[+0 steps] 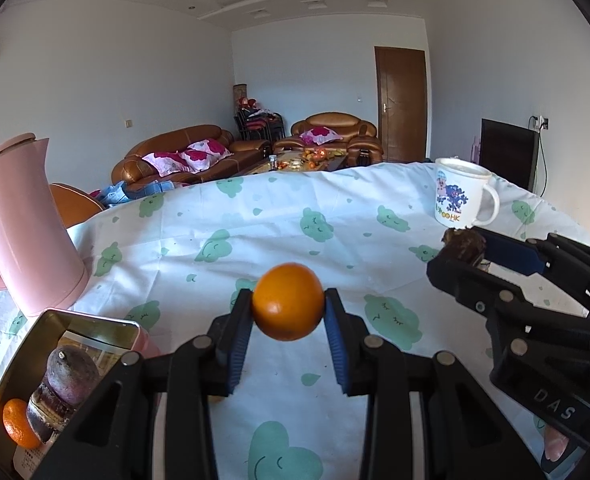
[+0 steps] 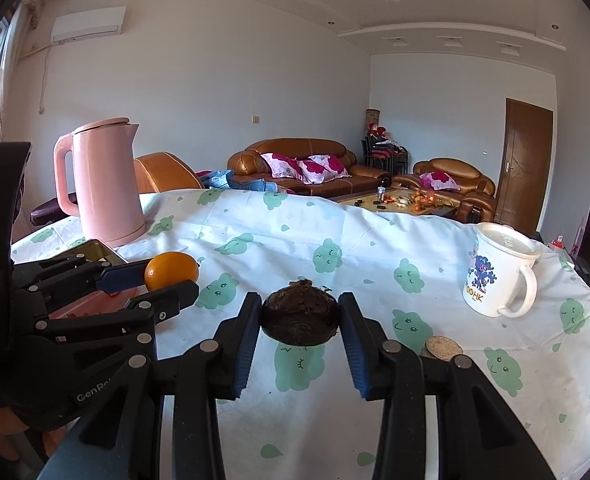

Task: Organize fruits
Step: 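Carry the orange toward the tin while the right gripper carries the dark brown fruit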

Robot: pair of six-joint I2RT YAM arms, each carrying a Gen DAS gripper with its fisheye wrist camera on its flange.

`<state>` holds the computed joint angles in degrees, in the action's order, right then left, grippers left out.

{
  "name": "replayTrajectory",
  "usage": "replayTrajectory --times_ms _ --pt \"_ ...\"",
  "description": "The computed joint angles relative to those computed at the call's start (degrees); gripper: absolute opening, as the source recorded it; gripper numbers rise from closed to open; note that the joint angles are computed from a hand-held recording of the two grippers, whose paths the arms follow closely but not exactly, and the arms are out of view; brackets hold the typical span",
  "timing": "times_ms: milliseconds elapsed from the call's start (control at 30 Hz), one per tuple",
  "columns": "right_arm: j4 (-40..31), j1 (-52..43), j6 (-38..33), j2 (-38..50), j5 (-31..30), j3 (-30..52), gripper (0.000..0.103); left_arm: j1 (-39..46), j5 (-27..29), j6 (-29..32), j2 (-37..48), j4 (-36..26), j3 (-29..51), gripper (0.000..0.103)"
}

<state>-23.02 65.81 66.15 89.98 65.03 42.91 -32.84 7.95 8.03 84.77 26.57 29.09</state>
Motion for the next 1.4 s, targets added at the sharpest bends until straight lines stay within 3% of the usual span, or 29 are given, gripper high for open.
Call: replayTrajectory --times_ms 1400 --pt "-5.87 4.70 7.84 1.09 8.05 0.94 0.041 1.51 1.10 -1.26 -4.94 9.59 -7.07 0.037"
